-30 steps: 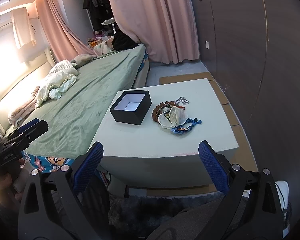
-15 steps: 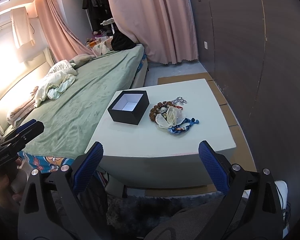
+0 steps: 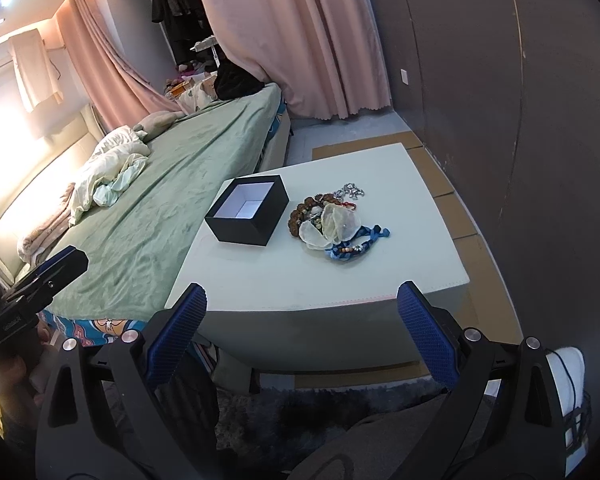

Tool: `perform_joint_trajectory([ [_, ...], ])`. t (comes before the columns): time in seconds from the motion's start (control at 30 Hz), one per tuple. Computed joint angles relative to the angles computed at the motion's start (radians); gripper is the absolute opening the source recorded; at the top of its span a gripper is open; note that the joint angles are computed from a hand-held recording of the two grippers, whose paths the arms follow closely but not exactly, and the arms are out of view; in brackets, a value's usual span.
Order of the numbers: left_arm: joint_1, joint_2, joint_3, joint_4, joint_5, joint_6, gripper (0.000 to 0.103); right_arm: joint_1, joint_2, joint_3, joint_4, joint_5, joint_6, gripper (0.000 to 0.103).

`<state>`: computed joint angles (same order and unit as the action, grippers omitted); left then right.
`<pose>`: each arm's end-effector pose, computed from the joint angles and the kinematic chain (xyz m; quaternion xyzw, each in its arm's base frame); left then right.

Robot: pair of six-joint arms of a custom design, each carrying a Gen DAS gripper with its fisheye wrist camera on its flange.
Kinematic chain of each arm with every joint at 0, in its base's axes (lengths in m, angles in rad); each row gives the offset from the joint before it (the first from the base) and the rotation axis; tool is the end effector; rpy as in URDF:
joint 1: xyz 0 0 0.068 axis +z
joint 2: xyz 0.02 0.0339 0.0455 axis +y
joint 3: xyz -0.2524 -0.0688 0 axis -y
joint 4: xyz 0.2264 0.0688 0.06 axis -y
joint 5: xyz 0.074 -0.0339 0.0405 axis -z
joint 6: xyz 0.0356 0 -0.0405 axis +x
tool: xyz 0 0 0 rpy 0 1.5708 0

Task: Organize jewelry
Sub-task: 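Move the left tool to the white cloth pouch and close on it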

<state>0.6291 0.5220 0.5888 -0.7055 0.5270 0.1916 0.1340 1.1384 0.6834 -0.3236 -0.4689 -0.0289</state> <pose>0.0972 0.0486 0.2519 -0.0729 0.8674 -0.0403 0.4907 0.2151 0.0452 0.2228 -0.1623 0.8871 0.2337 0.3635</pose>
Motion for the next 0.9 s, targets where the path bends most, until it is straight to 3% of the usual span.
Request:
perform_joint_trajectory([
  [0.17, -0.081, 0.047, -0.007, 0.071, -0.045, -0.054, 0.094, -0.069, 0.076, 0.039, -0.022, -0.046, -0.016, 0.096],
  [0.27, -0.144, 0.098, -0.004, 0.121, -0.081, -0.091, 0.088, -0.106, 0.121, 0.059, -0.018, -0.066, -0.015, 0.095],
  [0.43, -0.267, 0.193, -0.004, 0.212, -0.158, -0.150, 0.080, -0.147, 0.245, 0.125, -0.039, -0.109, 0.001, 0.076],
  [0.7, -0.386, 0.394, 0.015, 0.351, -0.207, -0.221, 0.077, -0.180, 0.410, 0.267, -0.077, -0.196, 0.042, 0.069],
  [0.9, -0.414, 0.552, 0.053, 0.425, -0.189, -0.251, 0.071, -0.197, 0.566, 0.406, -0.141, -0.276, 0.111, 0.063],
])
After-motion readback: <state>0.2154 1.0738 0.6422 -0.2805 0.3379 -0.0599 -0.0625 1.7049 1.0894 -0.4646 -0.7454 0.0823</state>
